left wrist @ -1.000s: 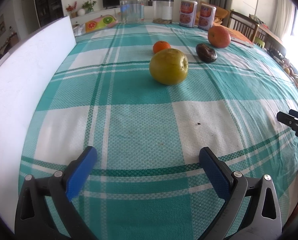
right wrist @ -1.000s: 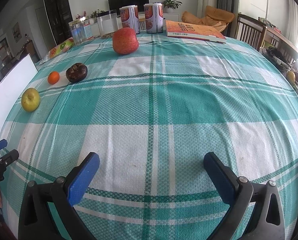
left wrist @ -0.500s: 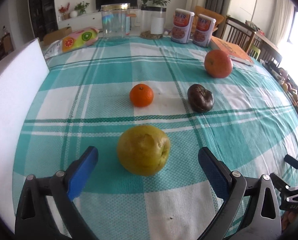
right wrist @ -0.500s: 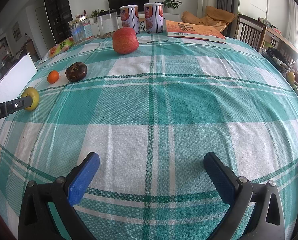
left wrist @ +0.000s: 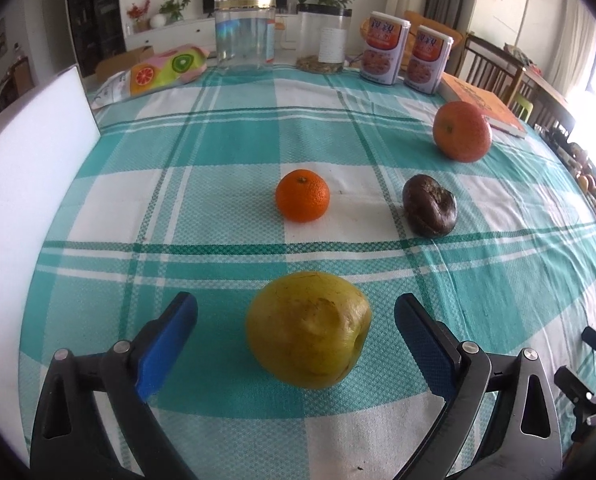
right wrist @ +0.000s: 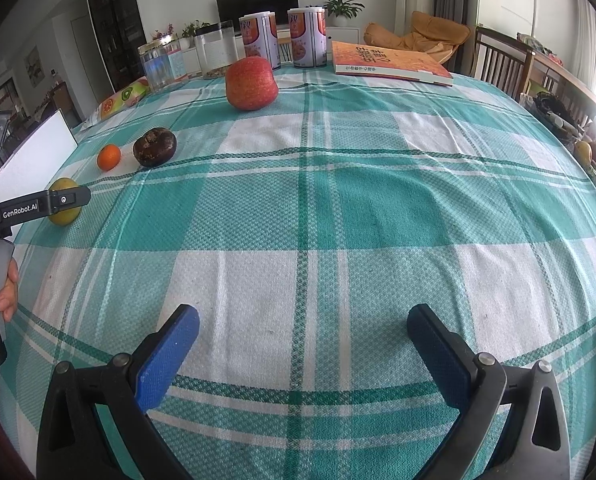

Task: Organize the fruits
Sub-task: 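Grasp the yellow pear with the left tool while the right tool grasps a mangosteen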

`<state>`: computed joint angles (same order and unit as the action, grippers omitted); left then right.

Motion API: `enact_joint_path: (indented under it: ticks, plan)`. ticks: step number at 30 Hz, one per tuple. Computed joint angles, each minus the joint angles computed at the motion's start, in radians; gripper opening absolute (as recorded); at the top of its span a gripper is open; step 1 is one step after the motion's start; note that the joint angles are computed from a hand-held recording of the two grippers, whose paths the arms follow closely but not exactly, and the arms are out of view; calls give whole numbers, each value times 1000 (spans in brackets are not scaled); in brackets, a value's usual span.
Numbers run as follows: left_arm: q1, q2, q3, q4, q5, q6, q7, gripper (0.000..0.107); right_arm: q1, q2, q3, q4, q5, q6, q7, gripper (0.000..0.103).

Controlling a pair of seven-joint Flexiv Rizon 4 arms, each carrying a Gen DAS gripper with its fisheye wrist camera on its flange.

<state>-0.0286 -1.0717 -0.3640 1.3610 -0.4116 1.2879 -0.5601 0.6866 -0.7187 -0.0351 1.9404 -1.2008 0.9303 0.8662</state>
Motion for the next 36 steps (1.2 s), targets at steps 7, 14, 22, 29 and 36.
enact_joint_path:
  ticks: [7, 14, 22, 29, 36]
  plan:
    - [-1, 13, 16, 2, 2, -54, 13, 56, -1, 1, 0, 2, -5, 1, 6, 103]
    - [104, 99, -58, 159, -40, -20, 99, 56, -2, 0, 1, 1, -6, 1, 6, 103]
    - [195, 175, -77, 308, -91, 45, 149, 56, -2, 1, 2, 1, -6, 0, 6, 103]
    - [258, 174, -141, 371, -100, 111, 156, 56, -2, 0, 2, 0, -4, 0, 4, 103]
    - [311, 176, -200, 408, -80, 140, 137, 56, -6, -4, 11, -5, 19, -4, -28, 103]
